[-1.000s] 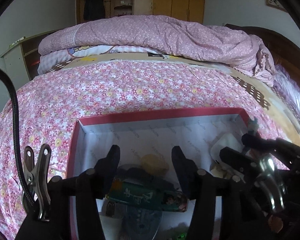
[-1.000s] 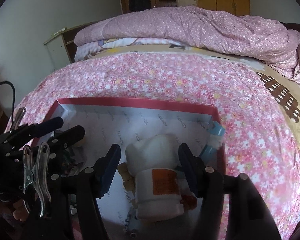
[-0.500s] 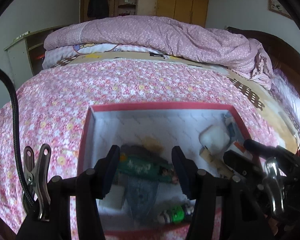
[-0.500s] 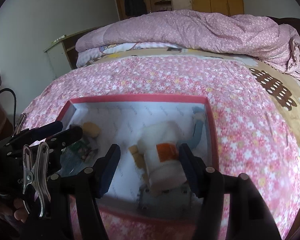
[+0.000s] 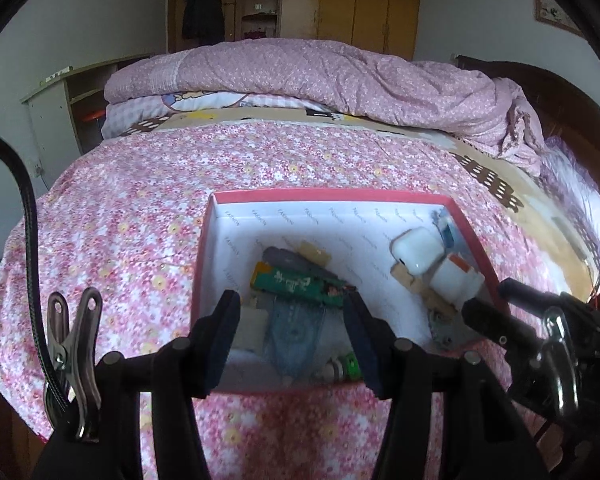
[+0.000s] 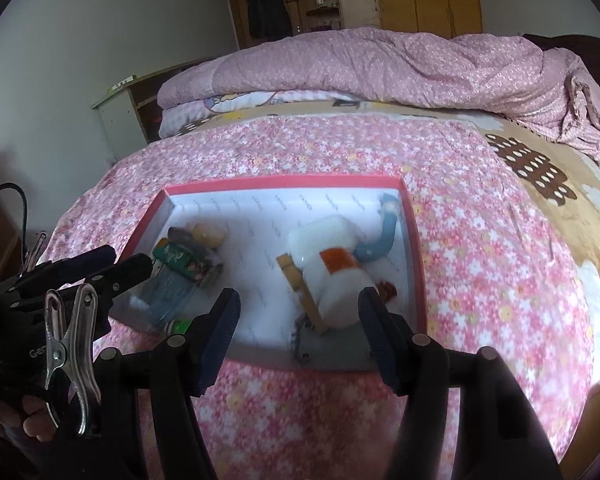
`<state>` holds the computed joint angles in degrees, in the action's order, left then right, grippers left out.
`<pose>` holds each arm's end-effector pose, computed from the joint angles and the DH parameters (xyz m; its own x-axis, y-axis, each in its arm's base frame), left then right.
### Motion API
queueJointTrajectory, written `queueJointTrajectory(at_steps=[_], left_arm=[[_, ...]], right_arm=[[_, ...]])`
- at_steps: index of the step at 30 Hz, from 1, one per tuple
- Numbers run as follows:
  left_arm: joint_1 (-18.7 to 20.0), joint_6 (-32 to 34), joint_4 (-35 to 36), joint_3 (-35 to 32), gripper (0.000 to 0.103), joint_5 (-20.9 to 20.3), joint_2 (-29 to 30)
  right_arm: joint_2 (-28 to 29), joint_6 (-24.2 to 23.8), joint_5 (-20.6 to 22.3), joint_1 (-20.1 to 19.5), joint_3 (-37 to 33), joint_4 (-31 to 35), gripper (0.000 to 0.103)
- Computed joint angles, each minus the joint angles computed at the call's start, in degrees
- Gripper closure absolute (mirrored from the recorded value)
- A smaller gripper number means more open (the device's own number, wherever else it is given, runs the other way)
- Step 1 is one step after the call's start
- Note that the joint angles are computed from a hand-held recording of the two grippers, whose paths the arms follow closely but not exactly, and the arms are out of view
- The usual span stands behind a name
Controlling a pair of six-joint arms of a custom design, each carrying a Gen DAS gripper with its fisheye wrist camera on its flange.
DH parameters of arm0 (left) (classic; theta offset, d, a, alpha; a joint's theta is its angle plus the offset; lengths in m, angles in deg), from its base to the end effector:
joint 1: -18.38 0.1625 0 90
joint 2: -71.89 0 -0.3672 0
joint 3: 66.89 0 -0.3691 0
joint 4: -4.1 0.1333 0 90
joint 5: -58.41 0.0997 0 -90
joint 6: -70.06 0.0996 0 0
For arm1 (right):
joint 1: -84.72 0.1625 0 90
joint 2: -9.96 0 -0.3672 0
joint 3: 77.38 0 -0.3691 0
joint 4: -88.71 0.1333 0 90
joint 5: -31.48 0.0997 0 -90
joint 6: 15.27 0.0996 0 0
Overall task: Organize rigid objects
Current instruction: 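Release the beige ball from the left tool while the right tool releases the white case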
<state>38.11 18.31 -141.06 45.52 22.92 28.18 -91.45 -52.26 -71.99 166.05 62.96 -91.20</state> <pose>-0.3822 -0.3648 -0.0072 -0.7289 0.1204 -0.6739 0.5536 0.6829 -0.4767 0.0557 -0.3651 0.3070 -0.8032 -0.1145 0.5846 -0.4862 0.6930 -0.5323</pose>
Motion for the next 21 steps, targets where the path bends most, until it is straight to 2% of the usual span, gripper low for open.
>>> queueJointTrajectory(at_steps=[12,21], left_arm=[[-3.9,-8.6,6.3,3.7,0.046,-2.4,-2.6],[-5.8,-12.0,7.0,5.6,0.046,-5.3,-1.1]], right_arm=[[-7.8,0.2,-1.1,-1.1,5.2,2.2,0.040],[-13.4,-0.5,-0.3,-5.5,10.0,3.6,0.040]])
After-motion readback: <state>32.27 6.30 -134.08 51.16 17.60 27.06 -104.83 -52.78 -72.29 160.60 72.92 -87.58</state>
